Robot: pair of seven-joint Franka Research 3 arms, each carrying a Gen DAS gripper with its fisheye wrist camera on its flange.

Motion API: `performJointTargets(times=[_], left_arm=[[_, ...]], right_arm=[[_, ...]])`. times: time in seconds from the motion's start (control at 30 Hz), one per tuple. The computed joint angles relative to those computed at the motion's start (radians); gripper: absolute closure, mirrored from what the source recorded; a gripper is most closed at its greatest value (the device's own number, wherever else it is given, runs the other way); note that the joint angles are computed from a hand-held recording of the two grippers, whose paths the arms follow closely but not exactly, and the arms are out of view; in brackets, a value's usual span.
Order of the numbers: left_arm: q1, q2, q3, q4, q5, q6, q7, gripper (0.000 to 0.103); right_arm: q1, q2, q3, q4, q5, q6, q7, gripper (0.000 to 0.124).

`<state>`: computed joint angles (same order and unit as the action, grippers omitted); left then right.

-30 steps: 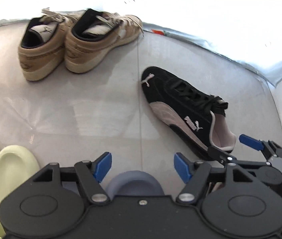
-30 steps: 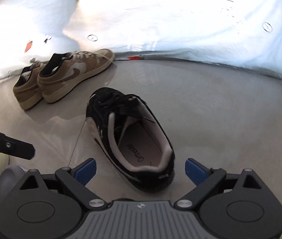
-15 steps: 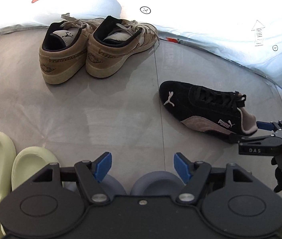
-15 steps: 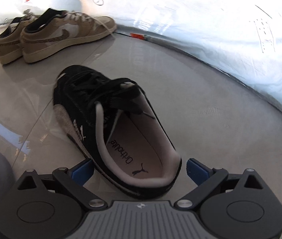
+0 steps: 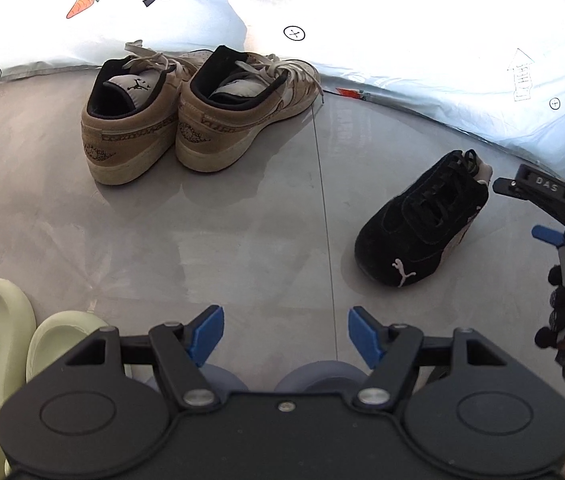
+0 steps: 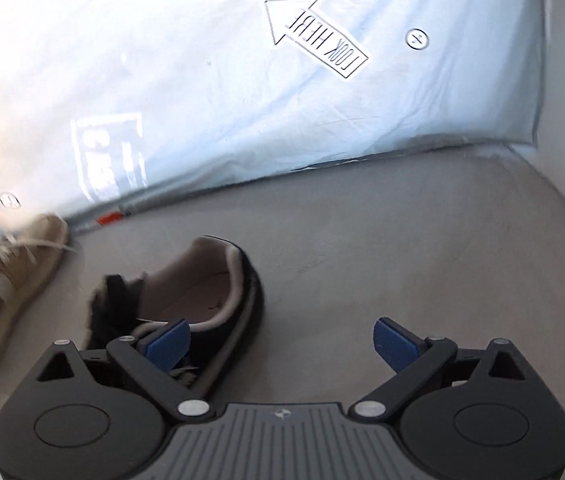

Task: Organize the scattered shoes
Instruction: 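Grasp the black sneaker's heel with the right gripper, then carry the black sneaker with the right gripper beside the first black sneaker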

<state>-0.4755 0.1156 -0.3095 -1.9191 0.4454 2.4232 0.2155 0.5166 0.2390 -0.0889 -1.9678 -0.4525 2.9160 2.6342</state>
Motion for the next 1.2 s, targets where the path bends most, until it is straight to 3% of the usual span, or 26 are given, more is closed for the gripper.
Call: performJointTargets(times=[0.07, 0.13, 0.27, 0.33, 0.43, 0.57, 0.67, 0.9, 1.2], left_arm=[[0.005, 0.004, 0.002, -0.001, -0.012, 0.011, 0.004, 0.033], [0.003, 0.009, 0.003, 0.010, -0.004, 0.000, 0.011, 0.033], [-0.001, 0.001, 0.004, 0.008, 0.013, -0.009, 0.005, 0.033], [0.000, -0.008, 0.004, -0.004, 0.012, -0.009, -0.003, 0.033], [0.005, -0.021, 0.004, -0.021, 0.011, -0.016, -0.019, 0.033], [0.015, -0.037, 0.005, -0.040, 0.015, -0.009, -0.033, 0.033], [0.022, -0.038, 0.004, -0.043, 0.010, -0.006, -0.029, 0.033], [0.024, -0.032, -0.001, -0.042, -0.016, 0.017, -0.006, 0.033], [0.012, -0.025, -0.002, -0.022, 0.010, -0.020, -0.008, 0.033]], right_arm=[[-0.018, 0.000, 0.054, -0.013, 0.096, 0.035, -0.032, 0.026], [0.009, 0.057, 0.070, 0.064, 0.129, -0.006, -0.083, 0.026], [0.151, 0.213, -0.034, 0.299, -0.011, -0.185, -0.034, 0.021], [0.192, 0.287, -0.059, 0.424, -0.049, -0.318, 0.004, 0.021], [0.214, 0.351, -0.063, 0.539, -0.088, -0.457, 0.028, 0.021], [0.201, 0.352, -0.053, 0.539, -0.104, -0.521, 0.087, 0.021], [0.143, 0.344, -0.016, 0.496, -0.047, -0.438, 0.091, 0.021], [0.087, 0.420, 0.009, 0.575, 0.070, -0.426, -0.047, 0.021], [0.037, 0.316, 0.025, 0.377, 0.163, -0.241, -0.278, 0.028]])
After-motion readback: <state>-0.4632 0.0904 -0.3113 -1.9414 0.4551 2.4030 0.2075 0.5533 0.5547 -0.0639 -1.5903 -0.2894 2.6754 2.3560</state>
